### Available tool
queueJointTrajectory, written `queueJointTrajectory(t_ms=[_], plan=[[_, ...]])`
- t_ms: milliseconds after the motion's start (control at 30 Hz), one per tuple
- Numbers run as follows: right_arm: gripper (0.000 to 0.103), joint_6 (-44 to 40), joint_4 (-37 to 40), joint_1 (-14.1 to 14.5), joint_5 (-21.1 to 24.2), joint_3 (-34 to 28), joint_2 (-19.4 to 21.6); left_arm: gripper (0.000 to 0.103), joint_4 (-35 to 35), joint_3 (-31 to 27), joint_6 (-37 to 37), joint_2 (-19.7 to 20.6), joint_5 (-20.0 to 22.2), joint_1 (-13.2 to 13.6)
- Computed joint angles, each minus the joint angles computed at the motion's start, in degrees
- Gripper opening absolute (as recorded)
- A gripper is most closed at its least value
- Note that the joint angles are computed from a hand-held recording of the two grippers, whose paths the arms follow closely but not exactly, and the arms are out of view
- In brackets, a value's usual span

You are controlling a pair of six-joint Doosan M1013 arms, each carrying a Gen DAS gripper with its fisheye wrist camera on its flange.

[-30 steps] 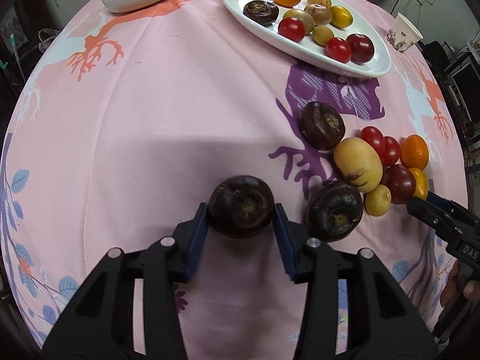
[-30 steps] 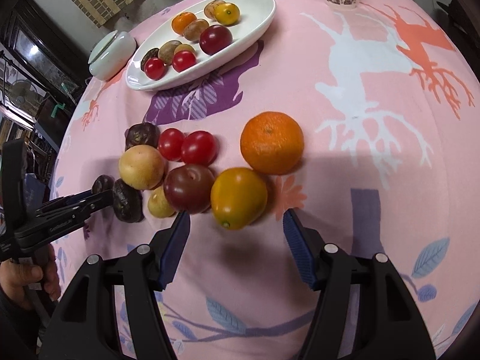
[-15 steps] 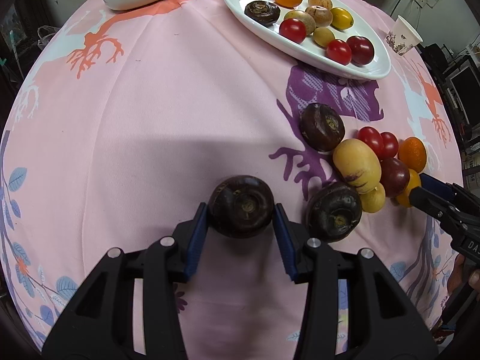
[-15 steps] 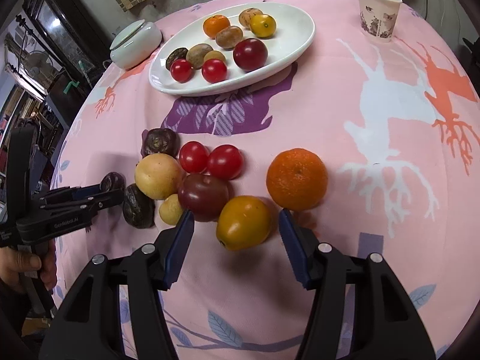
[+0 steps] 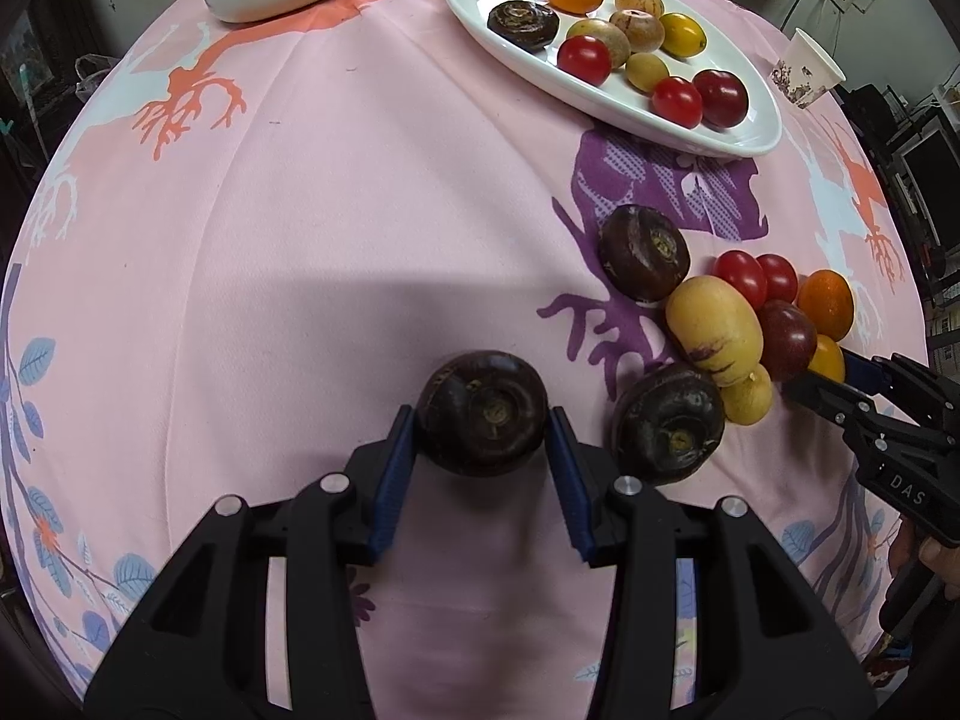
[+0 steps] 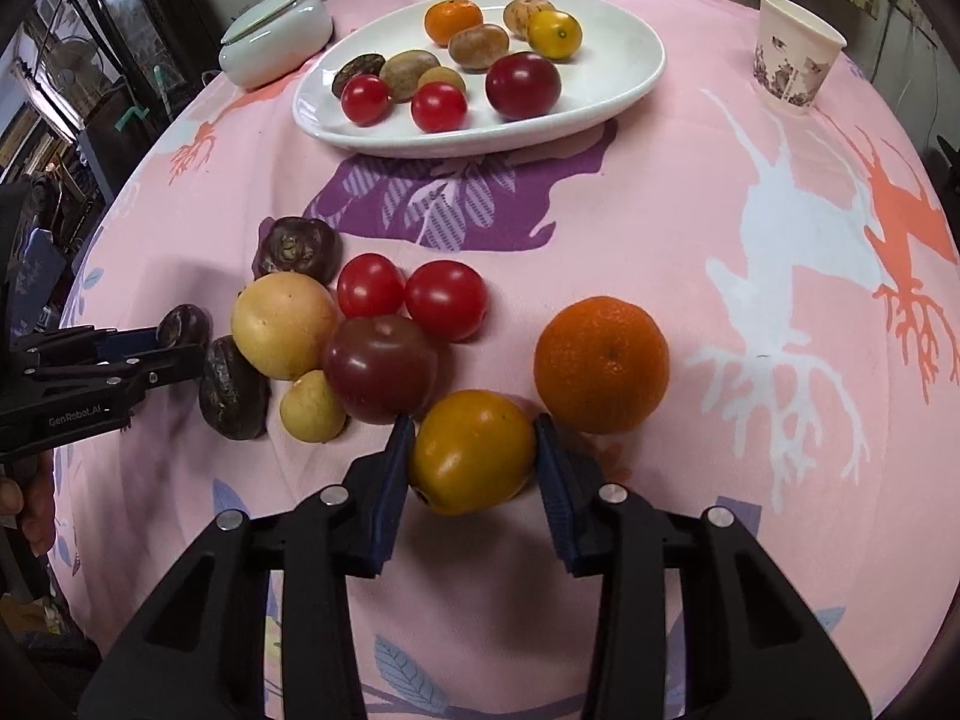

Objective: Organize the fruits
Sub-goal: 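Grasp a dark mangosteen with the left gripper while the right grasps a yellow tomato, then carry the mangosteen and yellow tomato onto the white plate and release both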

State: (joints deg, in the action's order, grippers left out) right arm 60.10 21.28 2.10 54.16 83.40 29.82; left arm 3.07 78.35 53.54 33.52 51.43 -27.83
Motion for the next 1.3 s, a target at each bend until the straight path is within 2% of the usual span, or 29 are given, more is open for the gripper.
queueJointTrajectory(t_ms=[333, 567, 967, 1300], plan=[[0.040, -0.8, 8.8, -3.2, 2.4, 0.4, -2.1, 0.044, 0.7, 0.7, 0.3, -2.1, -2.3, 0.0], [0.041, -3.0, 14.3, -3.6, 1.6, -3.0, -1.5, 0.044, 1.0, -2.9, 2.4, -1.9, -3.5, 0.3], [0.041, -2.6, 14.1, -2.0, -0.4, -13.0, 4.2, 0.044, 1.8, -13.1, 6.4, 3.5, -1.6, 1.8], [0.041, 5.0, 10.2, -0.5, 0.2, -20.3, 10.4, 0.044, 1.3, -22.9, 8.5, 10.5, 3.8, 2.7]])
